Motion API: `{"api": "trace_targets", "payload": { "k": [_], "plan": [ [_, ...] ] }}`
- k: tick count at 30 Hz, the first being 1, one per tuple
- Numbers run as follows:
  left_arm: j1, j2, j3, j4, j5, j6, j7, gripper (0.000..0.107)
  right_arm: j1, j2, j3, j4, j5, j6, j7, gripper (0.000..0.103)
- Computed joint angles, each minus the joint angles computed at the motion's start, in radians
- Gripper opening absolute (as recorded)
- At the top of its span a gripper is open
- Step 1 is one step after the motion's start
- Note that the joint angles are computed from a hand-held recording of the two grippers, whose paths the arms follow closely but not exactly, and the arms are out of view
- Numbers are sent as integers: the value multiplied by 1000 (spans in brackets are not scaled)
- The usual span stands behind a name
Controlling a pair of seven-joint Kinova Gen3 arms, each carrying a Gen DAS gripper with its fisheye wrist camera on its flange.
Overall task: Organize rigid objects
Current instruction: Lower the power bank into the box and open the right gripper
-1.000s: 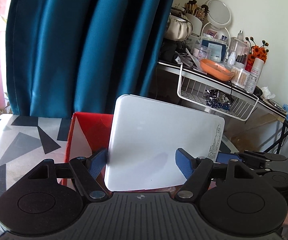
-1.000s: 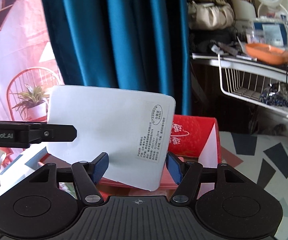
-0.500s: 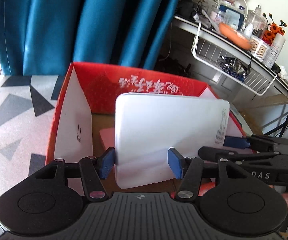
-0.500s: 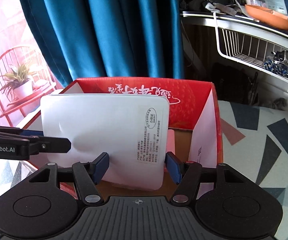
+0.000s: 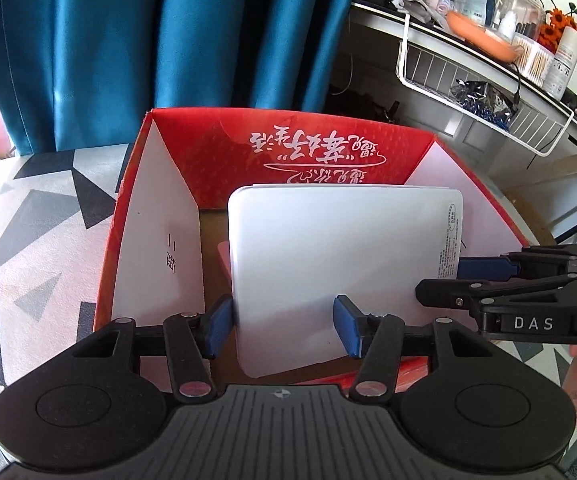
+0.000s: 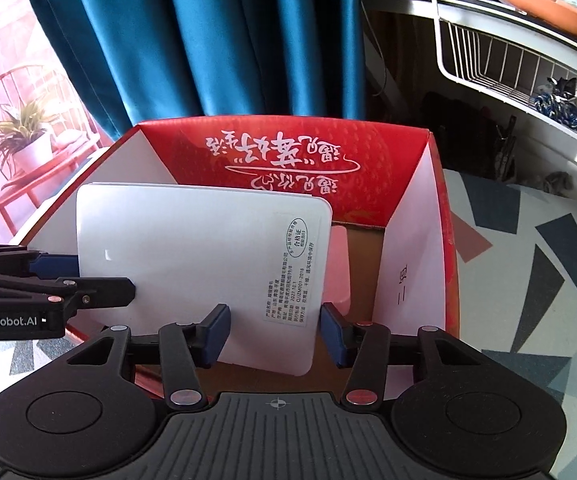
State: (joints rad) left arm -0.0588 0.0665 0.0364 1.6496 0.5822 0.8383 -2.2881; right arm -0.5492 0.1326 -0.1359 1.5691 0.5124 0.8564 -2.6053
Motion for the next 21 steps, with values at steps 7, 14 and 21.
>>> {"api": "trace_targets", "payload": {
  "k": [7, 14, 21],
  "plan": [
    [-6, 0, -4, 1, 20, 4, -7, 57, -4, 4, 1, -5, 4, 7, -10, 45],
    [-14, -8, -7, 8, 48, 3, -29, 57, -7, 3, 2, -5, 12, 11, -16, 45],
    [-17, -39, -23, 20, 79, -20, -73, 73, -28, -13, -7, 5, 69, 25, -59, 48]
  ]
}}
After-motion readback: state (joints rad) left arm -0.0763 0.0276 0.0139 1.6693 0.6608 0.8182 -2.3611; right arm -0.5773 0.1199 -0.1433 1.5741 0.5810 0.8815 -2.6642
